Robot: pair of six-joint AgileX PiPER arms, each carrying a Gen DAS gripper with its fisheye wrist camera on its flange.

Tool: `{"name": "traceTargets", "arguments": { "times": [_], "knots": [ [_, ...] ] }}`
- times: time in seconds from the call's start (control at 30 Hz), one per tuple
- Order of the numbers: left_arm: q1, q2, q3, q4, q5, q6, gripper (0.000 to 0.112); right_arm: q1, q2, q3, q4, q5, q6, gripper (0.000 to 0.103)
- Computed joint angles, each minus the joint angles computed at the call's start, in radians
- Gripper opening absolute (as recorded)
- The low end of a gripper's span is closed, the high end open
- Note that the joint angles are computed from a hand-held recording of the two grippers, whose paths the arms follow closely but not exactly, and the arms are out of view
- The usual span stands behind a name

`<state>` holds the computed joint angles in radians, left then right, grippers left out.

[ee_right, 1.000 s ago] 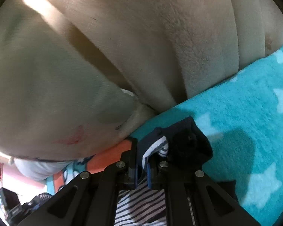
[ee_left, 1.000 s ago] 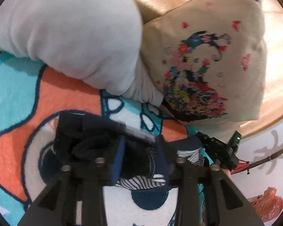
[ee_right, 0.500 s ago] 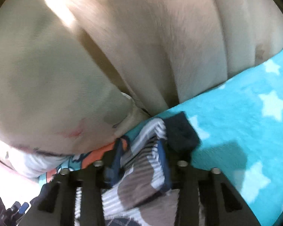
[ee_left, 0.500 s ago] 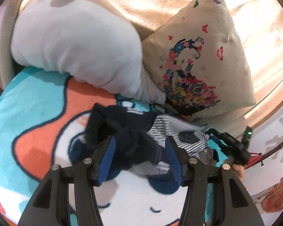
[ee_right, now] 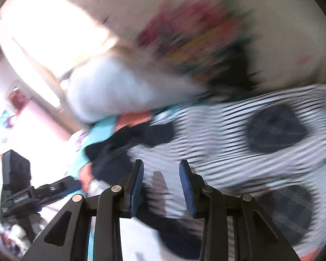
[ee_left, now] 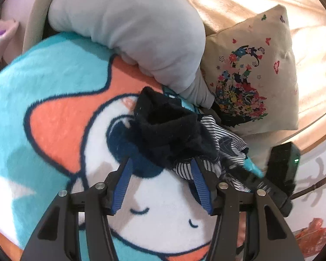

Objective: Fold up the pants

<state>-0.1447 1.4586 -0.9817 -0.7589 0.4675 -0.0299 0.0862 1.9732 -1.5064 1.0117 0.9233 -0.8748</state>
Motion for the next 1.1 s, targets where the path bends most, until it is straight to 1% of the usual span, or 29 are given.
{"name": "traceTargets", "arguments": {
  "times": [0.07, 0.1, 0.13, 0.17, 0.2, 0.23, 0.27, 0.3, 0.33, 0.37, 0.4, 0.43, 0.5, 0.57, 0.6, 0.63, 0.67, 0.73, 0.77, 0.8, 0.83, 0.87, 0.9, 0.97, 1.0, 1.03, 1.07, 1.1],
  "knots": [
    [0.021, -0.009, 0.031, -0.113, 0.006, 0.113, 0.06, 0.049, 0.02, 0.002, -0.008, 0.054, -0.015, 0.034],
    [0.028, -0.015, 0.048, -0.162, 0.003, 0.164, 0.061, 0.074, 0.016, 0.026, -0.015, 0.065, -0.035, 0.034],
    [0.035, -0.016, 0.062, -0.215, 0.003, 0.217, 0.065, 0.101, 0.008, 0.058, -0.031, 0.063, -0.06, 0.034],
    [0.041, -0.012, 0.069, -0.251, 0.007, 0.25, 0.068, 0.123, -0.003, 0.088, -0.046, 0.058, -0.083, 0.034],
    [0.047, -0.008, 0.075, -0.281, 0.013, 0.277, 0.069, 0.143, -0.018, 0.125, -0.058, 0.045, -0.107, 0.034],
    [0.051, 0.001, 0.08, -0.32, 0.023, 0.308, 0.069, 0.156, -0.044, 0.174, -0.06, 0.011, -0.133, 0.034],
    [0.052, 0.008, 0.086, -0.34, 0.03, 0.326, 0.069, 0.157, -0.065, 0.212, -0.044, -0.018, -0.161, 0.034],
    [0.047, 0.018, 0.084, -0.342, 0.038, 0.325, 0.069, 0.138, -0.098, 0.259, -0.016, -0.03, -0.198, 0.034],
    [0.043, 0.024, 0.083, -0.342, 0.041, 0.325, 0.069, 0.101, -0.127, 0.297, 0.015, -0.022, -0.233, 0.034],
    [0.032, 0.03, 0.079, -0.327, 0.043, 0.315, 0.069, 0.036, -0.17, 0.352, 0.076, -0.004, -0.294, 0.034],
    [0.018, 0.037, 0.068, -0.278, 0.042, 0.275, 0.069, -0.013, -0.195, 0.381, 0.109, 0.012, -0.327, 0.034],
    [0.003, 0.048, 0.056, -0.244, 0.038, 0.247, 0.069, -0.081, -0.225, 0.413, 0.143, 0.028, -0.36, 0.034],
    [-0.015, 0.08, 0.033, -0.241, 0.047, 0.253, 0.069, -0.256, -0.287, 0.476, 0.19, 0.034, -0.412, 0.035],
    [-0.034, 0.106, 0.027, -0.259, 0.037, 0.27, 0.069, -0.422, -0.321, 0.508, 0.229, -0.043, -0.428, 0.042],
    [-0.048, 0.114, 0.025, -0.269, 0.02, 0.28, 0.069, -0.474, -0.314, 0.491, 0.222, -0.081, -0.397, 0.051],
    [-0.061, 0.123, 0.018, -0.267, 0.008, 0.28, 0.069, -0.53, -0.303, 0.474, 0.21, -0.116, -0.37, 0.056],
    [-0.073, 0.135, 0.006, -0.263, 0.003, 0.277, 0.069, -0.583, -0.28, 0.451, 0.204, -0.171, -0.347, 0.057],
    [-0.084, 0.155, -0.007, -0.266, -0.003, 0.264, 0.068, -0.637, -0.23, 0.383, 0.158, -0.218, -0.284, 0.057],
    [-0.088, 0.164, -0.017, -0.256, -0.004, 0.243, 0.052, -0.626, -0.2, 0.337, 0.125, -0.232, -0.228, 0.057],
    [-0.089, 0.18, -0.036, -0.224, 0.013, 0.208, 0.038, -0.619, -0.167, 0.304, 0.111, -0.229, -0.191, 0.057],
    [-0.085, 0.195, -0.051, -0.206, 0.037, 0.192, 0.006, -0.615, -0.14, 0.283, 0.115, -0.209, -0.177, 0.057],
    [-0.075, 0.208, -0.057, -0.212, 0.061, 0.197, 0.005, -0.611, -0.107, 0.252, 0.116, -0.172, -0.166, 0.057],
    [-0.074, 0.203, -0.049, -0.217, 0.059, 0.194, 0.005, -0.608, -0.079, 0.218, 0.099, -0.142, -0.143, 0.057],
    [-0.076, 0.178, -0.032, -0.197, 0.04, 0.177, 0.005, -0.565, -0.053, 0.213, 0.113, -0.171, -0.12, 0.056],
    [-0.071, 0.153, -0.015, -0.208, 0.036, 0.187, 0.005, -0.555, -0.025, 0.193, 0.142, -0.15, -0.122, 0.051],
    [-0.064, 0.137, -0.006, -0.204, 0.035, 0.186, 0.004, -0.559, -0.004, 0.177, 0.153, -0.111, -0.116, 0.027],
    [-0.057, 0.117, 0.003, -0.195, 0.034, 0.181, 0.004, -0.568, 0.008, 0.174, 0.152, -0.078, -0.103, 0.011],
    [-0.049, 0.09, 0.015, -0.185, 0.039, 0.175, 0.004, -0.579, -0.004, 0.183, 0.154, -0.059, -0.095, 0.011]
  ]
}}
